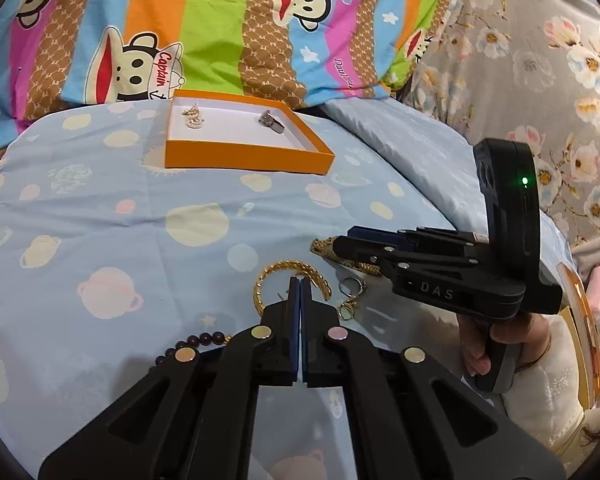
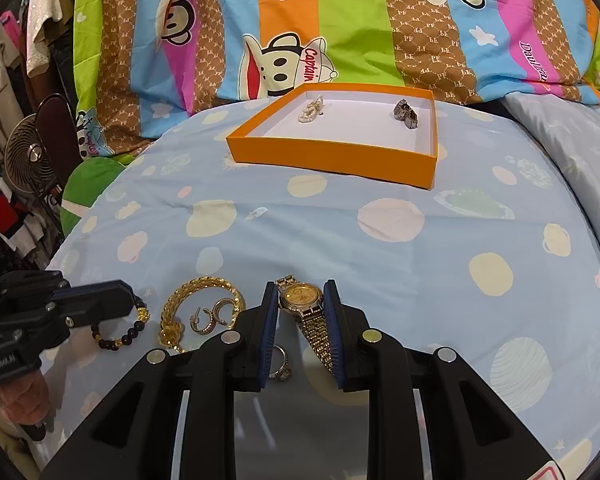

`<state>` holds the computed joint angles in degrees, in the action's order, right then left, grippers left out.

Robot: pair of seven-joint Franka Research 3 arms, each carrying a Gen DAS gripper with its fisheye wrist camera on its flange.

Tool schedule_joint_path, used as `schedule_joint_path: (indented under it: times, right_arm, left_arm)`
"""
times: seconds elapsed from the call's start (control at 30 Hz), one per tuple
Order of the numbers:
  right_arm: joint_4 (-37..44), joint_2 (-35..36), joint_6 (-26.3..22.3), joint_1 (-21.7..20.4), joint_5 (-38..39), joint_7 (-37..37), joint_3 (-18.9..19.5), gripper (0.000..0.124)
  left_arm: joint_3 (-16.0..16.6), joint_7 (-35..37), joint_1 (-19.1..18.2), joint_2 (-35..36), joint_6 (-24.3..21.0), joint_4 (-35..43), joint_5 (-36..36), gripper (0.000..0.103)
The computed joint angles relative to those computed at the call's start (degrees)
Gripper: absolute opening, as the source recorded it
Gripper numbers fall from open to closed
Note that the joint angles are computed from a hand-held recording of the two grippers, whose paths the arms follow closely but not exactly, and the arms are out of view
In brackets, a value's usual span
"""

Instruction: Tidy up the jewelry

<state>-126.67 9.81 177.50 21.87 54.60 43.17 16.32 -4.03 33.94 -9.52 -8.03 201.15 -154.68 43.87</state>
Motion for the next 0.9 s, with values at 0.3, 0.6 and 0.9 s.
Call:
schedule_joint_path:
  times: [0.3,0.6,0.9]
  right_arm:
    - [-0.35,-0.29,0.29,-0.09,-0.08,0.39,0.22,0.022]
    - [0.76,-0.90,1.40,-0.64,13.11,-10.77,1.50,0.022]
    - [-0.84,-4.28,6.71,2.63,29.93,-23.50,0.38,0.022]
  left_arm:
    - [3.21,-5.39,-1.99,0.63,-1.78,1.47,6.10,0.000]
    - [1.98,-2.42,-1.97,0.52,-4.79,1.20,2.93,0.000]
    - [-3.53,5.94,1.81,-3.12,-8.48,-2.52,-7.38,0.000]
